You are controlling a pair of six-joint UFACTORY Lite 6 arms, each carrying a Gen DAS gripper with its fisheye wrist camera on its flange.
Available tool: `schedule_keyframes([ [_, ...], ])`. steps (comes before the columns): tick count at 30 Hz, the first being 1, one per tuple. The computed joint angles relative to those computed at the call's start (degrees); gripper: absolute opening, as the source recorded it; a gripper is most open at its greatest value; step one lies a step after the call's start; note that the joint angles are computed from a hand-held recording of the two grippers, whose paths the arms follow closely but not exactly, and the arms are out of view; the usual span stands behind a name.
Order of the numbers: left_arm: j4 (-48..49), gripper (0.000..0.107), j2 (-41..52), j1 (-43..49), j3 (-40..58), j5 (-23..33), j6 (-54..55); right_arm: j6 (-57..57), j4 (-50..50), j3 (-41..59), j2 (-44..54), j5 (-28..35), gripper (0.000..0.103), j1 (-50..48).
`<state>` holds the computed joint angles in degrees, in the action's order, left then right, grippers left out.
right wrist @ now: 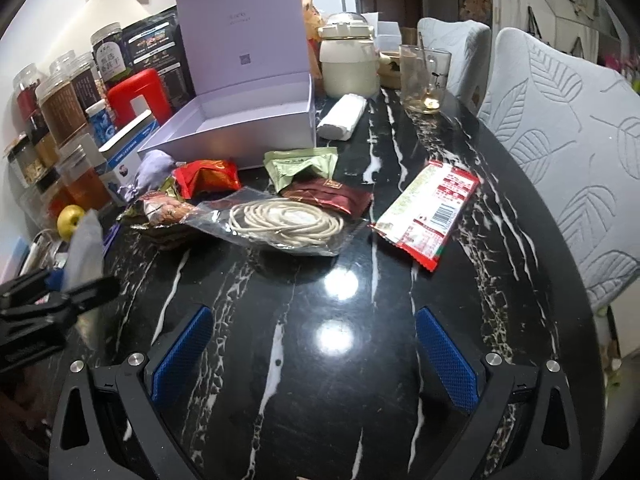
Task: Organize soft objects
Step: 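Grasp the frosted bag of pale food with the left gripper, then grasp the clear bag of white rope with the right gripper while the left holds its bag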
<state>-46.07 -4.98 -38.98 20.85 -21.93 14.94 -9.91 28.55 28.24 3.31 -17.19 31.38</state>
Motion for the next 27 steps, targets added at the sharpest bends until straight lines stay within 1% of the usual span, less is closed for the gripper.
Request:
schedule_keyframes([
  [1, -2.8, 0.054, -1.4, -0.7, -0.4, -0.2, 2.1, 0.5, -0.4, -0.1, -0.2, 0.0, 0.103, 0.1],
  [3, -5.4, 0.054, -3.0, -1.2, -0.9, -0.6, 3.8, 1.2, -1.1, -0.1, -0.3, -0.1, 0.103, 0.3],
  [5, -8.0, 0.054, -4.1, -1.6, -1.0, -0.6, 5.8, -0.6, 0.7, 0.4, 0.0, -0.1, 0.103, 0.8],
  [9, -9.7, 0.054, -2.7, -2.1, -0.2, -1.4, 6.6, -12.7, 10.2, 3.1, 1.9, 0.1, 0.103, 2.1],
  [11, -6.3, 0.054, -1.5, -1.4, 0.4, -0.9, 2.8, -20.7, 16.5, 4.7, 3.4, -0.9, 0.103, 3.1],
  [14, -1.8, 0.054, -0.9, -0.4, 0.5, -0.3, -1.9, -32.6, 26.8, 7.1, 6.3, -4.5, 0.103, 5.5],
  [15, -0.9, 0.054, -0.9, -0.1, 0.5, -0.1, -2.8, -34.9, 28.4, 7.7, 7.4, -5.7, 0.1, 6.2],
  [17, -1.7, 0.054, -0.5, 0.0, 1.0, -0.5, -1.9, -35.1, 27.3, 8.7, 8.4, -5.3, 0.094, 5.6],
  [19, -2.1, 0.054, -0.1, 0.0, 1.3, -0.8, -1.4, -33.0, 23.7, 10.0, 9.7, -4.1, 0.087, 4.8],
  [21, 0.7, 0.054, 0.2, 1.0, 1.4, -0.5, -3.9, -33.8, 23.0, 12.4, 11.7, -2.3, 0.075, 4.4],
  [25, 3.9, 0.054, 1.0, 2.8, 1.8, -0.1, -6.5, -37.1, 24.1, 16.4, 14.8, -2.8, 0.074, 5.3],
  [27, 5.7, 0.054, 1.3, 3.7, 2.1, 0.3, -7.7, -38.3, 23.3, 18.7, 16.6, -1.5, 0.074, 5.1],
])
